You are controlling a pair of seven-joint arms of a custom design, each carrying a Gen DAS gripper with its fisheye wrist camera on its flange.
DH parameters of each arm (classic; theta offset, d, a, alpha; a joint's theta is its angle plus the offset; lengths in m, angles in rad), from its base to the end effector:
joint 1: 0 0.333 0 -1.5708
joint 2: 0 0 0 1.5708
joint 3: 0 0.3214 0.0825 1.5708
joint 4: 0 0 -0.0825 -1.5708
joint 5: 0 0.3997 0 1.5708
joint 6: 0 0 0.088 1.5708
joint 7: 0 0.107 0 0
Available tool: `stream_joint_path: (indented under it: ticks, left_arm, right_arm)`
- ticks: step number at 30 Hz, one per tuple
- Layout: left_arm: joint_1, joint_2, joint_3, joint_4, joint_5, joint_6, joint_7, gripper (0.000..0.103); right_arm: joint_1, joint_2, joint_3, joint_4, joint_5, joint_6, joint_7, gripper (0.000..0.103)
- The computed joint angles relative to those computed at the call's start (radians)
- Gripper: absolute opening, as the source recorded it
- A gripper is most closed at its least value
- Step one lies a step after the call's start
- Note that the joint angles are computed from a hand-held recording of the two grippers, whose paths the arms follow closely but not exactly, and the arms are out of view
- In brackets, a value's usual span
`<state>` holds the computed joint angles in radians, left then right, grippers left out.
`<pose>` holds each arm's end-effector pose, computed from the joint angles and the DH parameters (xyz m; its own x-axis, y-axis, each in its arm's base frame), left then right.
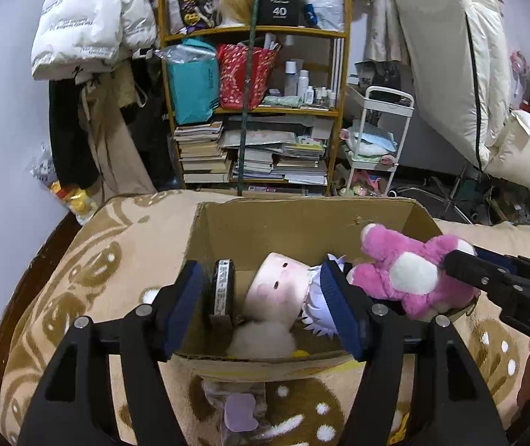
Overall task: Organize soft objects
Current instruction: 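Lower the plush into the box and open both grippers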
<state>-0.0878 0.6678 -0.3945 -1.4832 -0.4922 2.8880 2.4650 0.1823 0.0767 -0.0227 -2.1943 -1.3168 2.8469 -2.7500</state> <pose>0.7284 -0.2678 0.3800 -0.6960 -0.7180 0.0069 -0.4636 0.4421 -0.7679 0.5567 0.1418 0.3804 -0.4581 -0.8442 -0.2782 -0.5200 0.5083 -0.6864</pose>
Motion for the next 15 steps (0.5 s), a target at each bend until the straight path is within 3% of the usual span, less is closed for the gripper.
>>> stream_joint_path:
  ticks: [4,7,12,15]
  left_arm:
    - [-0.007,-0.006,0.017,-0.007,0.009,0.024,-0.019,0.077]
    - [-0.011,-0.022,0.034,-0.028,0.023,0.048,-0.047,0.088]
    - [0.025,-0.061,0.019,-0.073,0.014,0.033,-0.050,0.090]
    - [0.051,-0.092,0.005,-0.108,-0.007,0.023,-0.035,0.096]
  right_arm:
    - [0.002,-0.013,0.002,-0.006,-0.033,-0.011,0.033,0.051]
    - [0.001,-0.028,0.007,-0.015,-0.055,-0.024,0.061,0.067]
    - [0.005,-0.062,0.027,-0.029,-0.083,-0.068,0.088,0.094]
    - [0.007,-0.086,0.041,-0.044,-0.081,-0.094,0.104,0.103]
